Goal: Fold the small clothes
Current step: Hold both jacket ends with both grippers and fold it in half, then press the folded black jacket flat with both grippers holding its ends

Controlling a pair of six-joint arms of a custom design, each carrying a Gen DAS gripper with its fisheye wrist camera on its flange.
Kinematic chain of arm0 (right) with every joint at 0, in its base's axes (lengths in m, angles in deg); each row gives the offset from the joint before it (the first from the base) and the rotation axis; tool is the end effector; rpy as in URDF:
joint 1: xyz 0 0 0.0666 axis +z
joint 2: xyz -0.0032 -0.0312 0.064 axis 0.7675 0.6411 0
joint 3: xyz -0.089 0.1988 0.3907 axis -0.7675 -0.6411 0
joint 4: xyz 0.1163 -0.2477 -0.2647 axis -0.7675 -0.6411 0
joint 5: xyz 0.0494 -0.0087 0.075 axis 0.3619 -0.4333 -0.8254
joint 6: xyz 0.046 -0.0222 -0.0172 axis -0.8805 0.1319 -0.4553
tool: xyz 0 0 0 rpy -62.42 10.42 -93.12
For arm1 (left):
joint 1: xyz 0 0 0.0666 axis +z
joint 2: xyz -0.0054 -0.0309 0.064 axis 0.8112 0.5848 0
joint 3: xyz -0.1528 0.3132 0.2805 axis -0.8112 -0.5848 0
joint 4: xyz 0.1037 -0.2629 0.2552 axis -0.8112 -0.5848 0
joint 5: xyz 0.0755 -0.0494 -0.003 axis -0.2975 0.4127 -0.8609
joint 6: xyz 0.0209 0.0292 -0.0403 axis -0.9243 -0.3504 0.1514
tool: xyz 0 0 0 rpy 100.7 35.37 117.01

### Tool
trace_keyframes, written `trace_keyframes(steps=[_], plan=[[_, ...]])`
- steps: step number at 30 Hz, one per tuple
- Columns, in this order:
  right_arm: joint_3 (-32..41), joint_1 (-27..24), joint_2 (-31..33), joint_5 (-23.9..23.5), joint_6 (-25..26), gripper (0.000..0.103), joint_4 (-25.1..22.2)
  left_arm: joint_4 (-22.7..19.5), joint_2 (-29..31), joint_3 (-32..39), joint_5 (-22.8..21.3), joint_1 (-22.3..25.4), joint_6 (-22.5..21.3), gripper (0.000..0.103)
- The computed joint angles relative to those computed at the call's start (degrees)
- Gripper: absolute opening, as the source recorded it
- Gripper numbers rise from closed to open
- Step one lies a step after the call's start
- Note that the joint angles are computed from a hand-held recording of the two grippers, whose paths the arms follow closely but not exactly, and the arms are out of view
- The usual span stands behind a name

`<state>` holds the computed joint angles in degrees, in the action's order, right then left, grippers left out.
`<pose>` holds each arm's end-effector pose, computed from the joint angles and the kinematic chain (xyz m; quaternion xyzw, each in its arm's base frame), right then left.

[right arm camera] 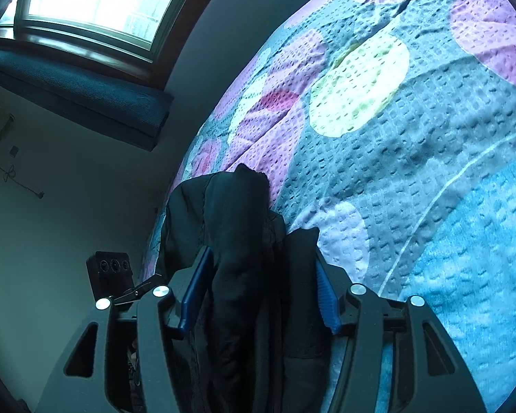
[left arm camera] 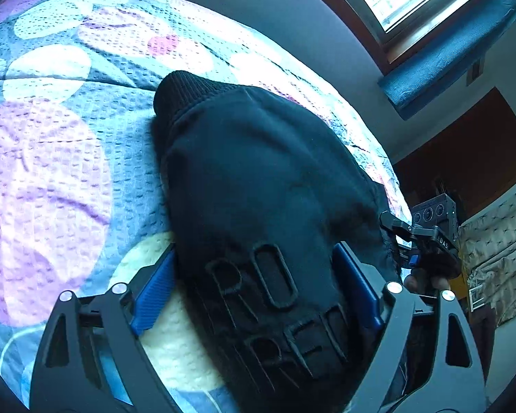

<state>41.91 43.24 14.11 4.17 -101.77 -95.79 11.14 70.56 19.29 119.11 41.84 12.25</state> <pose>0.3576 -0.0247 0.3921 0.2569 0.8177 0.3799 0.3480 0.5559 -0.1489 0.4006 0.2594 0.8707 -0.3884 0.1543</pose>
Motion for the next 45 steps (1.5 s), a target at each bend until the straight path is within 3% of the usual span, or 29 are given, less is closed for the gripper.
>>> trace_keyframes(steps=[4,9,13,17,20,22,25,31,45], plan=[[0.27,1.0,-2.47,2.92,3.18,0.071,-5.04,-0.23,-1.36,-1.2,0.5,0.56,0.59,0.093],[0.63,3.35,-3.85,4.11,7.69,0.072,-10.28,-4.71,-1.03,-1.35,2.98,1.33,-1.33,0.094],[0.95,4.7,-3.87,5.01,9.44,0.076,-11.48,-10.08,1.02,-0.36,5.79,0.81,-2.61,0.094],[1.14,5.37,-3.21,5.83,9.09,0.078,-10.89,-6.95,0.65,-0.47,3.6,-1.43,-1.9,0.094],[0.67,5.73,-2.52,6.77,7.9,0.077,-8.3,-1.38,0.08,-1.76,0.39,-3.24,1.25,0.089],[0.7,6.17,-2.02,8.24,7.03,0.062,-7.44,1.76,-0.56,-2.41,-1.98,-4.41,3.53,0.085],[1.41,6.6,-1.21,8.5,6.03,0.049,-7.78,4.58,-2.2,-3.51,-5.3,-5.79,3.98,0.076],[0.51,7.56,-1.3,8.72,2.14,0.041,-3.79,6.69,-3.23,-3.74,-7.67,-7.39,5.71,0.071],[1.35,9.87,-1.34,11.91,0.73,0.037,-2.35,9.76,-5.65,-5.86,-10.36,-8.07,4.72,0.066]])
